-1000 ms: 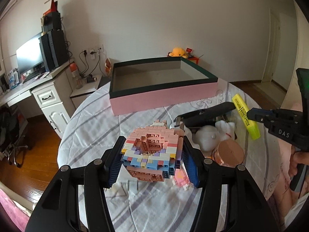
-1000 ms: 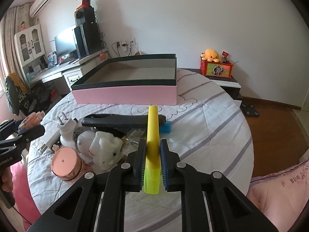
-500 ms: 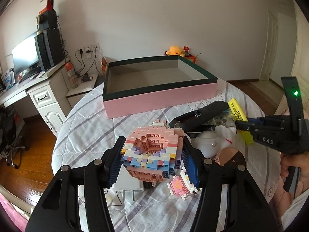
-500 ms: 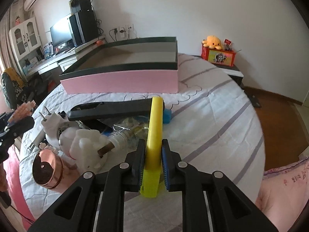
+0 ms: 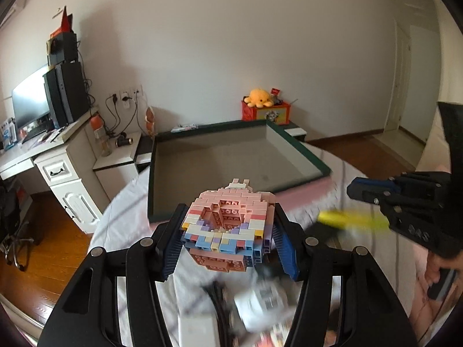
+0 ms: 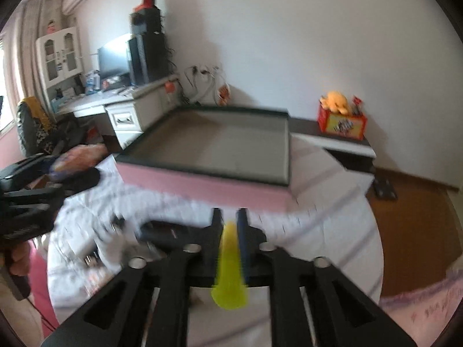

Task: Organize rigid objects
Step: 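Lift the block donut with the left tool while the right tool lifts the highlighter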

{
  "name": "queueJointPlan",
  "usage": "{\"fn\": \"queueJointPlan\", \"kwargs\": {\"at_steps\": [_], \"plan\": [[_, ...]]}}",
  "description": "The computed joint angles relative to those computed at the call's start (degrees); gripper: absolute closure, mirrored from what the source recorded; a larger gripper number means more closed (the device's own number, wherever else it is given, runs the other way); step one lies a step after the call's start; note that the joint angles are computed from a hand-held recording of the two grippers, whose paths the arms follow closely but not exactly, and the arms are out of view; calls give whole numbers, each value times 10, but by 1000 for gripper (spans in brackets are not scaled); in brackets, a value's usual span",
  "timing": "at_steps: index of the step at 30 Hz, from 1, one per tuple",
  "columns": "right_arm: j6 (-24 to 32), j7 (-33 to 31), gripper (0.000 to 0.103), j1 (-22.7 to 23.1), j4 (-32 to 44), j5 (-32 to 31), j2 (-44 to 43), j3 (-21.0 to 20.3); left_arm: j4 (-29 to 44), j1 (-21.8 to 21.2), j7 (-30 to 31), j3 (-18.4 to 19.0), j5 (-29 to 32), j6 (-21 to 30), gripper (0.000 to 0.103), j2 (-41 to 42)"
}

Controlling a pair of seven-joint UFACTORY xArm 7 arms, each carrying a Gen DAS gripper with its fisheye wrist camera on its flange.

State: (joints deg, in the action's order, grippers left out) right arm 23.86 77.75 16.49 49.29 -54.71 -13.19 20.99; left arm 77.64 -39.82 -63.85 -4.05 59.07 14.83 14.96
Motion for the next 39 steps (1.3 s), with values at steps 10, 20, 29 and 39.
{"fn": "queueJointPlan", "kwargs": {"at_steps": [10,20,29,39], "plan": [[-2,-101,89,44,49,49,75,-56,80,-1,142,19,-134,19,46,80],[15,-217,42,29,-63,146,-12,-31,-1,-15,94,55,-107,-25,45,27],[-31,-232,58,15,-84,172,2,-24,-77,8,20,21,-41,-9,45,-39],[-51,-181,69,-12,-96,170,-11,0,-137,56,-36,-42,4,1,45,-90]]}}
